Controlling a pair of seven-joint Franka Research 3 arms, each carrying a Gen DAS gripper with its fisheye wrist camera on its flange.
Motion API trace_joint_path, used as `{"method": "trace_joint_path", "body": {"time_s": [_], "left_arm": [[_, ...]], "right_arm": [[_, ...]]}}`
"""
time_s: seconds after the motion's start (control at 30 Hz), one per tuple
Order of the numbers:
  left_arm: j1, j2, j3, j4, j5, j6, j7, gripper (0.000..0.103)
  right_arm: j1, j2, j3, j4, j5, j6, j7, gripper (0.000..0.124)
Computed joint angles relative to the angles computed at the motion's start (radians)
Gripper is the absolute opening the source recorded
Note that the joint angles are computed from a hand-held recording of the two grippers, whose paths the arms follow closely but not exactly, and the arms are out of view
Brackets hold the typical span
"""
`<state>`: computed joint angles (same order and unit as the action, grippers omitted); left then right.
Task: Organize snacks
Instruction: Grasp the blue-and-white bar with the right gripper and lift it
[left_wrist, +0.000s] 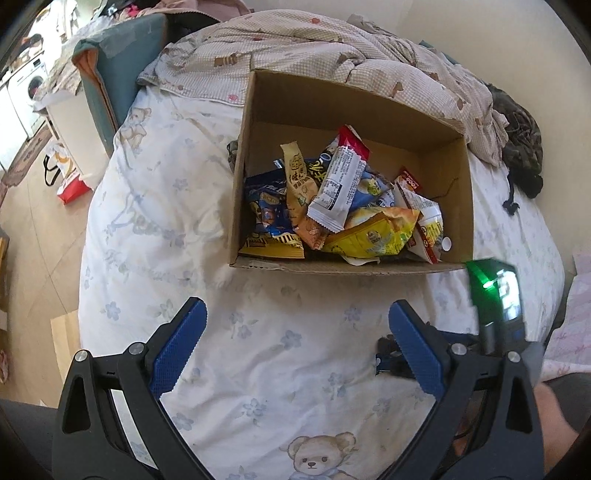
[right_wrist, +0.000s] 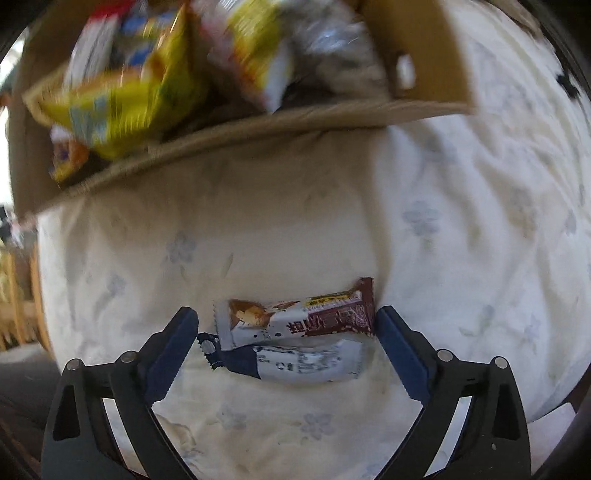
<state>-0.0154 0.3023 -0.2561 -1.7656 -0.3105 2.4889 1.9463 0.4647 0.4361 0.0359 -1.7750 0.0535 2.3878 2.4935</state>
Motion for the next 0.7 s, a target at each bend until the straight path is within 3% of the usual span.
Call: {"method": "trace_joint_path", "body": {"time_s": [0.1, 0.23, 0.33, 0.5, 0.53, 0.57, 0.63, 0.7], "left_arm": [[0.000, 0.008, 0.001, 0.011, 0.000, -0.015, -0.009, 0.098], [0.000, 0.007, -0.001, 0.007, 0.001, -0.014, -0.007, 0.098], [-0.001, 0.004, -0.003, 0.004, 0.001, -0.011, -0.001, 0.098], [-0.004, -0.001, -0.003, -0.006, 0.005, -0.001, 0.007, 0.098], [-0.005, -0.002, -0.002, -0.009, 0.008, 0.003, 0.008, 0.098], [-0.007, -0.003, -0.001, -0.011, 0.012, 0.007, 0.009, 0.098], [-0.011, -0.002, 0.004, -0.015, 0.028, 0.013, 0.001, 0.098], [-0.012, 0.002, 0.005, -0.014, 0.035, 0.011, -0.009, 0.098]], "right_arm": [[0.012, 0.053, -0.004, 0.074, -0.033, -0.086, -0.018, 0.099], [0.025, 0.056, -0.013, 0.078, -0.055, -0.096, -0.010, 0.097], [0.039, 0.048, -0.027, 0.081, -0.092, -0.107, 0.016, 0.073], [0.019, -0.027, -0.016, -0.030, -0.070, -0.013, 0.037, 0.056], [0.009, -0.049, -0.010, -0.063, -0.051, 0.019, 0.036, 0.029], [0.001, -0.064, -0.004, -0.086, -0.035, 0.039, 0.032, 0.016], [-0.015, -0.118, 0.000, -0.166, -0.005, 0.106, 0.035, 0.018], [-0.024, -0.160, 0.000, -0.227, 0.005, 0.153, 0.051, 0.012]]}}
